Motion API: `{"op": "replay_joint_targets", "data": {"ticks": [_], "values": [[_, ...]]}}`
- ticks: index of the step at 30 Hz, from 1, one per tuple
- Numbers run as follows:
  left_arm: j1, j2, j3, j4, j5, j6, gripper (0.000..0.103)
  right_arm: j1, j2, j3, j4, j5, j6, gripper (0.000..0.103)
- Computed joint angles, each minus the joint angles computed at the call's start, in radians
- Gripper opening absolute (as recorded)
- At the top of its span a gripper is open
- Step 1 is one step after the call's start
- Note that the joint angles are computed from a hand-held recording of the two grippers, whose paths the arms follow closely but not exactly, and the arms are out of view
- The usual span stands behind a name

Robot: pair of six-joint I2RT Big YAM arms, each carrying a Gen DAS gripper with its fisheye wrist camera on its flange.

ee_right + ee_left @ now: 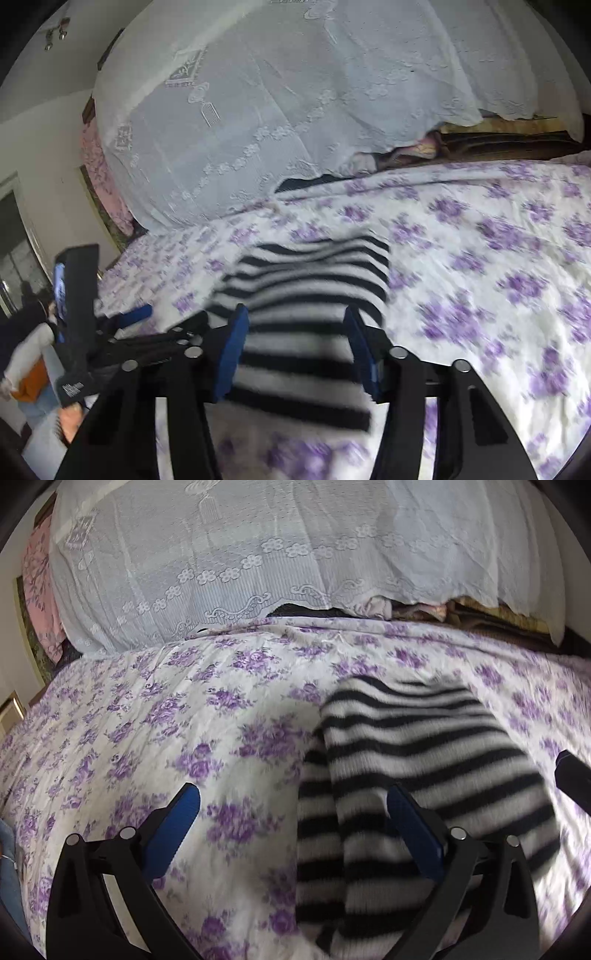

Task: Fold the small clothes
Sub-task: 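Grasp the striped sweater bundle with the right gripper and lift it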

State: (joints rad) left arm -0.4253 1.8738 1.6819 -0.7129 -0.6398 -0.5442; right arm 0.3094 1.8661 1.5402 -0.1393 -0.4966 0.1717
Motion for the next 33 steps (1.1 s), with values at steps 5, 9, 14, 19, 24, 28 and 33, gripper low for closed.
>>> {"op": "replay_joint_targets", "data": {"ticks": [5, 9, 14, 19, 24, 28, 33], "values": [[0.051, 0.061, 0.075, -0.041, 0.132, -0.041, 0.099, 0.015, 0.129, 0.207, -0.149, -0.124, 0.102, 0.045], [0.084, 0.054, 0.034, 0.019, 0.257, -0.041, 0.099, -0.011, 0.195, 0.268, -0.163, -0.12, 0.144, 0.012], [0.107, 0.044, 0.04, 0.044, 0.284, -0.069, 0.099, -0.064, 0.239, 0.342, -0.198, -0.118, 0.294, 0.013], [0.113, 0.094, 0.154, 0.007, 0.244, -0.011, 0.099, -0.053, 0.281, 0.465, -0.231, -0.202, 0.271, 0.021], [0.159, 0.154, 0.183, -0.015, 0.381, -0.06, 0.099, -0.057, 0.441, 0.676, -0.402, -0.281, 0.301, 0.035], [0.18, 0.125, 0.137, 0.004, 0.423, -0.119, 0.099, -0.095, 0.394, 0.565, -0.289, -0.145, 0.424, 0.016], [0.144, 0.024, 0.032, 0.071, 0.353, -0.09, 0.098, -0.095, 0.232, 0.317, -0.079, -0.239, 0.355, 0.017]]}}
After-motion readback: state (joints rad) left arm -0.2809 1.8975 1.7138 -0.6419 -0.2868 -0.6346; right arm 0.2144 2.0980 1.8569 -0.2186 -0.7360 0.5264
